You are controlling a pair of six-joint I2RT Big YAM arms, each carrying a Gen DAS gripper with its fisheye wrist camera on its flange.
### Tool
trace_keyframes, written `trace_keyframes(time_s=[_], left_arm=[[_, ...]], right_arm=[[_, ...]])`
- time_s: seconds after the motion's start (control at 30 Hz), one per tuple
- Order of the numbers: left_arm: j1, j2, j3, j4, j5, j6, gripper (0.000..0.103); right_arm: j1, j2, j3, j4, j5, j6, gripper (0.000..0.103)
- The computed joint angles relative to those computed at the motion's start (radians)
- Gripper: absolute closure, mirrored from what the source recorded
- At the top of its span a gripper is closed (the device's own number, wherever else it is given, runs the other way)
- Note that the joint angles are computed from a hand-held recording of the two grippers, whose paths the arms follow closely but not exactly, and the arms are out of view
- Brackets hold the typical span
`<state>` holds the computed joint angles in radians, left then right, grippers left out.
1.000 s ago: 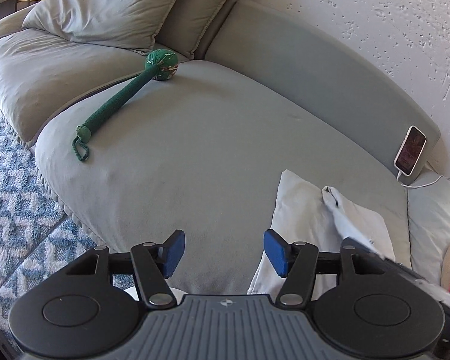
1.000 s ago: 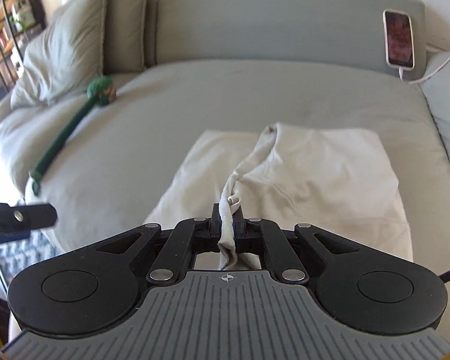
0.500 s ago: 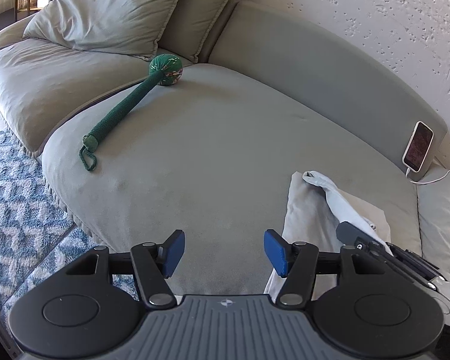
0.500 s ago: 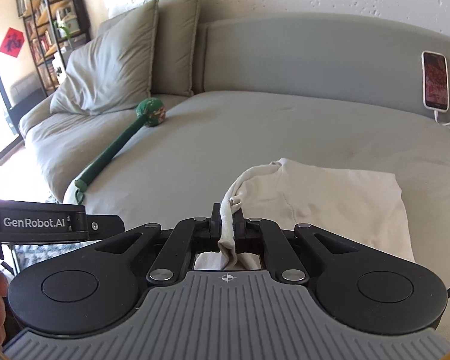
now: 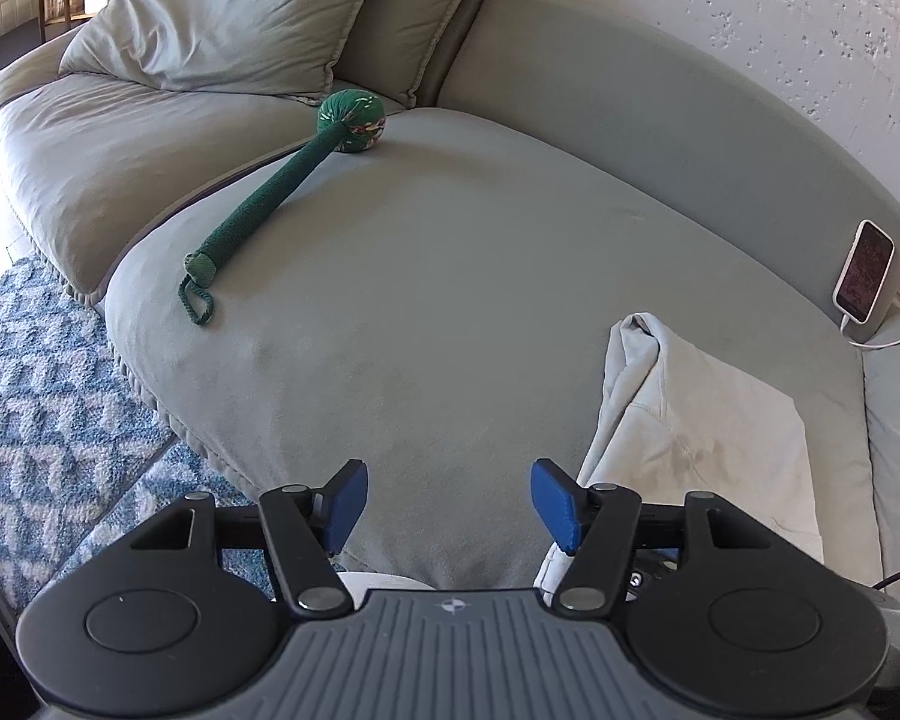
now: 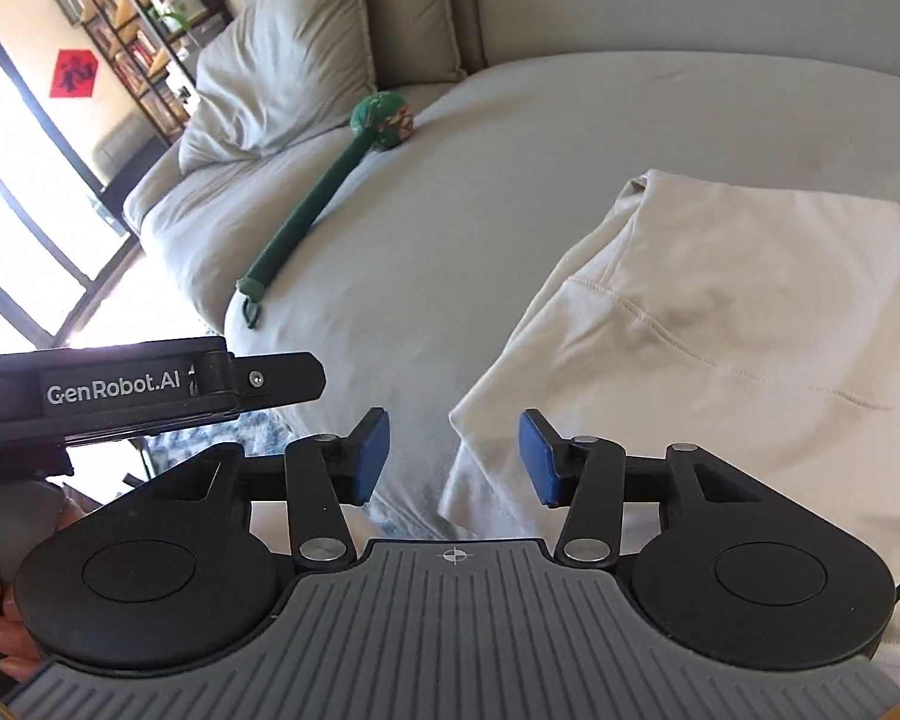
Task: Fold clothes
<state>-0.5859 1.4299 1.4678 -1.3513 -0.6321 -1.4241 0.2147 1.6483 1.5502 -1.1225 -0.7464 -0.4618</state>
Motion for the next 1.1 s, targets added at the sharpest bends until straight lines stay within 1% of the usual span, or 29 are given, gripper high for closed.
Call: trace_keyframes(time_s=[0.1, 0.17, 0.27, 0.33, 0.37, 0.43, 0.5, 0.53, 0.57, 0.6, 0.63, 0.67, 0.7, 0.73, 0.8, 0.87, 0.9, 0.93, 0.97, 1.0, 1.1], left_arm=[[-0.004, 0.011, 0.015, -0.007, -0.002, 0.009, 0.044], [-0.005, 0.018, 0.024, -0.001, 0.000, 0.020, 0.043], [-0.009, 0.027, 0.031, 0.018, 0.001, 0.041, 0.043], [-0.011, 0.032, 0.034, 0.046, 0.013, 0.065, 0.044], [-0.011, 0.032, 0.033, 0.075, 0.020, 0.090, 0.044], [-0.010, 0.038, 0.033, 0.138, 0.033, 0.146, 0.046], [-0.002, 0.070, 0.059, 0.193, 0.057, 0.216, 0.047], [0.002, 0.085, 0.068, 0.220, 0.067, 0.246, 0.050], [0.006, 0.101, 0.073, 0.261, 0.078, 0.287, 0.053], [0.012, 0.122, 0.077, 0.305, 0.095, 0.341, 0.067], [0.018, 0.146, 0.090, 0.315, 0.108, 0.373, 0.085], [0.024, 0.181, 0.118, 0.301, 0.116, 0.393, 0.091], [0.027, 0.217, 0.145, 0.279, 0.113, 0.407, 0.099], [0.029, 0.234, 0.151, 0.276, 0.095, 0.419, 0.099], [0.033, 0.267, 0.159, 0.272, 0.057, 0.443, 0.099], [0.046, 0.296, 0.172, 0.217, 0.062, 0.436, 0.099], [0.056, 0.292, 0.155, 0.210, 0.077, 0.419, 0.099], [0.061, 0.283, 0.144, 0.208, 0.089, 0.406, 0.097], [0.067, 0.274, 0.133, 0.205, 0.102, 0.393, 0.097], [0.069, 0.265, 0.133, 0.193, 0.115, 0.395, 0.095], [0.072, 0.235, 0.137, 0.154, 0.151, 0.406, 0.094]], right_arm=[[-0.032, 0.006, 0.016, -0.058, -0.032, -0.052, 0.053], [-0.059, 0.007, 0.031, -0.088, -0.045, -0.048, 0.053], [-0.121, 0.021, 0.077, -0.151, -0.046, -0.006, 0.053], [-0.174, 0.029, 0.105, -0.191, -0.045, 0.028, 0.053], [-0.202, 0.034, 0.118, -0.208, -0.057, 0.036, 0.053], [-0.248, 0.037, 0.125, -0.211, -0.058, 0.032, 0.052], [-0.269, 0.040, 0.119, -0.167, -0.015, 0.046, 0.052], [-0.275, 0.041, 0.113, -0.137, 0.008, 0.063, 0.052], [-0.279, 0.045, 0.106, -0.099, 0.022, 0.103, 0.050], [-0.281, 0.050, 0.098, -0.060, 0.035, 0.142, 0.051], [-0.280, 0.044, 0.074, 0.002, 0.035, 0.173, 0.062], [-0.270, 0.037, 0.051, 0.056, 0.047, 0.182, 0.102], [-0.260, 0.031, 0.028, 0.110, 0.060, 0.191, 0.101], [-0.250, 0.026, 0.007, 0.160, 0.072, 0.196, 0.102], [-0.226, 0.037, -0.002, 0.189, 0.069, 0.163, 0.102], [-0.203, 0.046, -0.010, 0.201, 0.075, 0.092, 0.101], [-0.190, 0.054, -0.010, 0.189, 0.091, 0.051, 0.099], [-0.180, 0.074, 0.010, 0.140, 0.121, 0.013, 0.097], [-0.180, 0.086, 0.022, 0.107, 0.137, 0.000, 0.102], [-0.181, 0.099, 0.036, 0.074, 0.151, -0.011, 0.102], [-0.213, 0.138, 0.132, -0.082, 0.125, -0.017, 0.102]])
